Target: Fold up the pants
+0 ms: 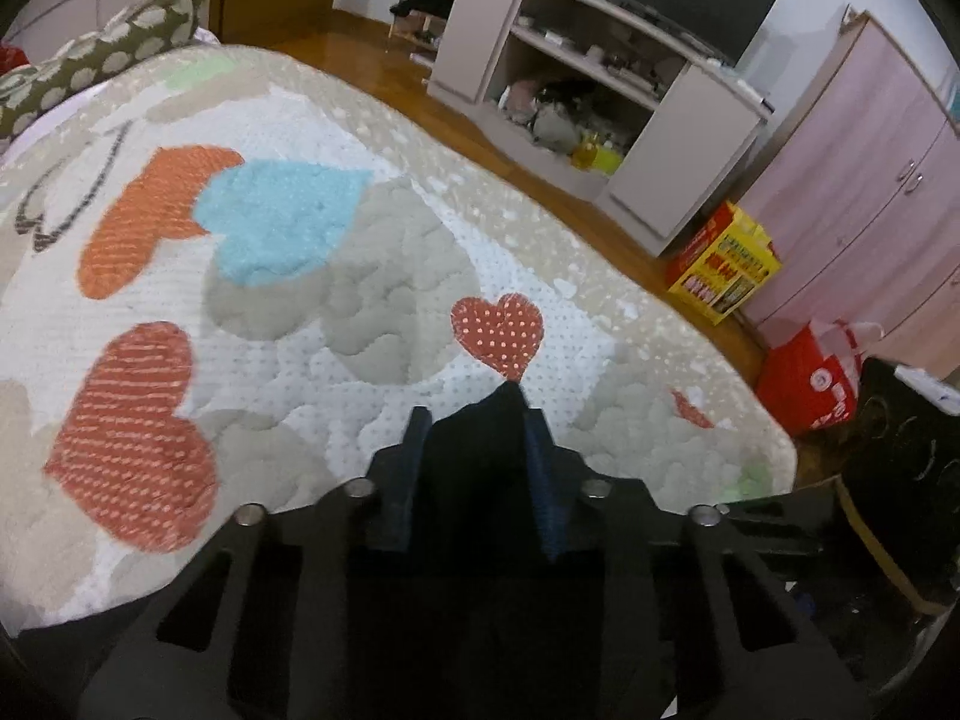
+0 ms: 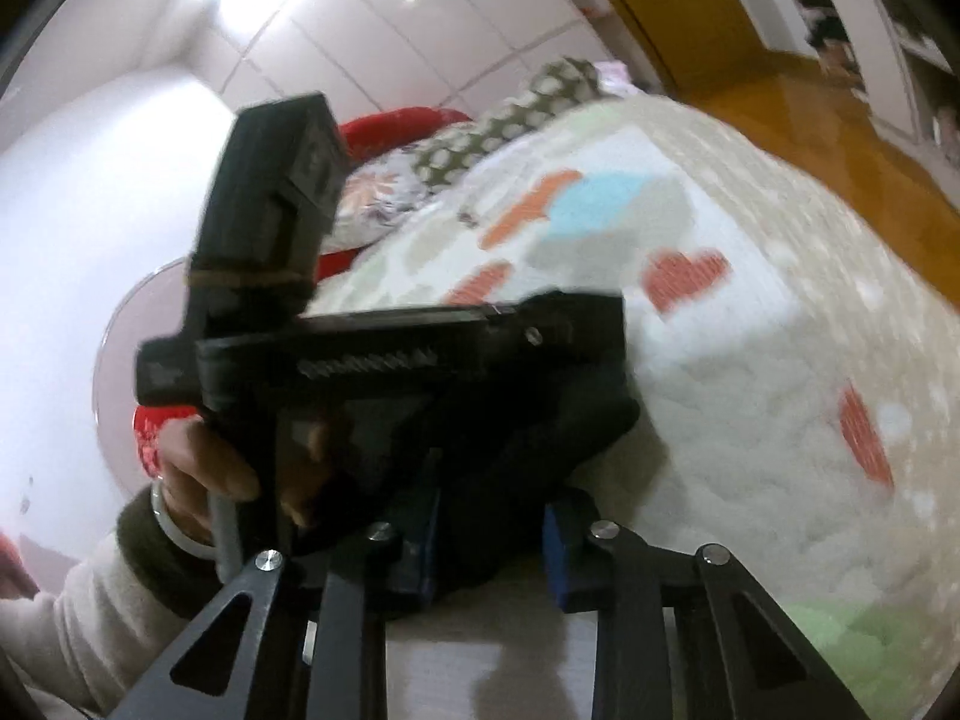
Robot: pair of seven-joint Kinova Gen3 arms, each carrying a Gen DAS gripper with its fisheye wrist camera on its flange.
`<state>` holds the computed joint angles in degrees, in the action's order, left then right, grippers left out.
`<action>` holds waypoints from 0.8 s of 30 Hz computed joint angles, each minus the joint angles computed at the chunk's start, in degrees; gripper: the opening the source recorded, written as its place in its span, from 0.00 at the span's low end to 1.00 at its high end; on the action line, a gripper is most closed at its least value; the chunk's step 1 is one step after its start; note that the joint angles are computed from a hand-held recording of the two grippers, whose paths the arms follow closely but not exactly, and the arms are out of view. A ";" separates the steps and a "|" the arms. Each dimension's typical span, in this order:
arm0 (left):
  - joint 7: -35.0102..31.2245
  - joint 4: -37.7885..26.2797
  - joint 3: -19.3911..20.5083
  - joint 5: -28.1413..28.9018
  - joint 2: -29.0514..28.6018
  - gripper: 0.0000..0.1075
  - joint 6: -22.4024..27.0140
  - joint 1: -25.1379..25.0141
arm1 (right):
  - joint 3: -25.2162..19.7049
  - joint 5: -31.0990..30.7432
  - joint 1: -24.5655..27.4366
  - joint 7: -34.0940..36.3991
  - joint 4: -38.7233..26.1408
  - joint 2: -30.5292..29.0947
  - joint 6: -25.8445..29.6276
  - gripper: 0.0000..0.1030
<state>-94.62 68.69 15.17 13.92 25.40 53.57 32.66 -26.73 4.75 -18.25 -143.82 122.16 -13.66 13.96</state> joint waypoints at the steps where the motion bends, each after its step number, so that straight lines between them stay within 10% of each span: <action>1: -0.86 1.75 0.40 1.27 -1.62 0.23 -1.45 -1.22 | -0.07 0.54 -0.54 0.99 -1.82 0.15 0.78 0.25; 8: -9.81 15.29 -0.02 16.52 -15.93 0.24 -6.97 -14.79 | -3.14 -1.34 -3.19 14.75 -14.76 7.68 3.55 0.26; 11: -8.73 21.61 -3.03 18.40 -21.13 0.59 -7.59 -18.34 | 0.44 -6.22 -10.89 21.74 -21.57 15.65 7.96 0.45; 15: -6.98 30.28 -9.05 21.21 -27.65 0.63 -7.21 -20.69 | -2.03 -11.86 -11.18 29.92 -28.80 23.19 16.66 0.53; 24: 2.02 38.56 -7.99 11.74 -35.18 0.63 -8.64 -19.75 | 10.50 -1.73 -22.13 14.88 -22.41 15.07 16.61 0.58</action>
